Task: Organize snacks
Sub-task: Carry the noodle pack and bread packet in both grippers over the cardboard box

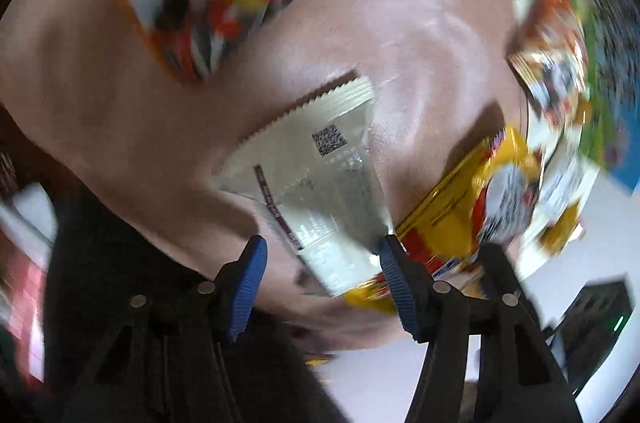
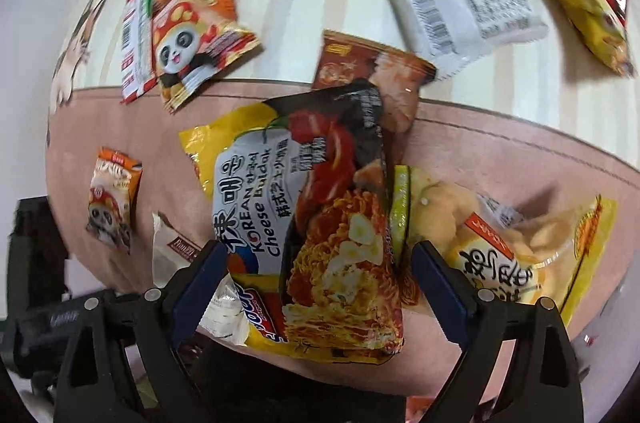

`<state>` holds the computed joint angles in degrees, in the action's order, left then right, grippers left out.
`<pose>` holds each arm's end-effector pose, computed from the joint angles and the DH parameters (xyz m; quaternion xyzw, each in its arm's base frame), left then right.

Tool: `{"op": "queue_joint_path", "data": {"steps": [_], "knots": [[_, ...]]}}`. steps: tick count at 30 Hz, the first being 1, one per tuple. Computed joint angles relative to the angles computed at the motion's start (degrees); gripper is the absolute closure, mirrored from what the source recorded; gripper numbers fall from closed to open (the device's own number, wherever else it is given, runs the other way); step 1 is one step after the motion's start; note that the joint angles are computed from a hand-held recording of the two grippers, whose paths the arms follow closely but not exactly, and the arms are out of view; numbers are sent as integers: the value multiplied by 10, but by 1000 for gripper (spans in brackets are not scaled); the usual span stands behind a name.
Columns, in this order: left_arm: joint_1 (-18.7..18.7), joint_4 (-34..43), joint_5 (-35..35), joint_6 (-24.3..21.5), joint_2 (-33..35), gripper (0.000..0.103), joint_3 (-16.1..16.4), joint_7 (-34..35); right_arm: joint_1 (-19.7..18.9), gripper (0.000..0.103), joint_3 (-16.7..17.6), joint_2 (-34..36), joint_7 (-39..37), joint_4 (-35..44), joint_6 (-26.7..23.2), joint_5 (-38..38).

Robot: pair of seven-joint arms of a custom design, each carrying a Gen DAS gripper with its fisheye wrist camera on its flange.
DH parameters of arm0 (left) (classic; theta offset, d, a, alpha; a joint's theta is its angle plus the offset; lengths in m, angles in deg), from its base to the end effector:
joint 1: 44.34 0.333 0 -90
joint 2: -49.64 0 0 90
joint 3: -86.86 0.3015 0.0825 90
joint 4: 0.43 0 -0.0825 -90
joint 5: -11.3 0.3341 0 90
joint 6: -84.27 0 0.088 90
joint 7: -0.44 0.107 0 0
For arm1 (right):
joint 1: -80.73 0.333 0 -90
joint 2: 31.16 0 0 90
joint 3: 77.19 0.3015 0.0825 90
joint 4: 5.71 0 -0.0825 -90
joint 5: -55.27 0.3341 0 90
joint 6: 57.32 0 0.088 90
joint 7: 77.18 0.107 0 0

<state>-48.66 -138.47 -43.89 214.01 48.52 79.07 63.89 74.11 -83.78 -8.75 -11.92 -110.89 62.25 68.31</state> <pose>0.4327 -0.1147 0.3387 0.8942 -0.2908 0.0957 0.3265 0.5675 -0.1169 0.3255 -0.7315 0.6746 0.0923 0.0358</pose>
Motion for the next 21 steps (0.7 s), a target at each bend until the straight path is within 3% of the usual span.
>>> {"op": "queue_joint_path", "data": {"steps": [2,4,9,15,16,21], "knots": [[7,-22,-36,20,-12,43,7,2,4,7,6,-3,-9,-10,3,3],[15,-32,-21,25,-21,42,16,-10,5,7,9,0,-18,-11,-10,7],[11,-46,32,45,-39,44,11,-39,21,7,7,-21,-26,-65,27,-11],[42,17,336,-44,-80,49,34,-15,13,8,2,-41,-33,-104,49,9],[46,35,392,-65,-80,50,36,7,14,10,1,-42,-25,-107,51,10],[60,86,522,-125,-73,50,52,168,8,19,-4,-7,-1,-62,69,11]]}}
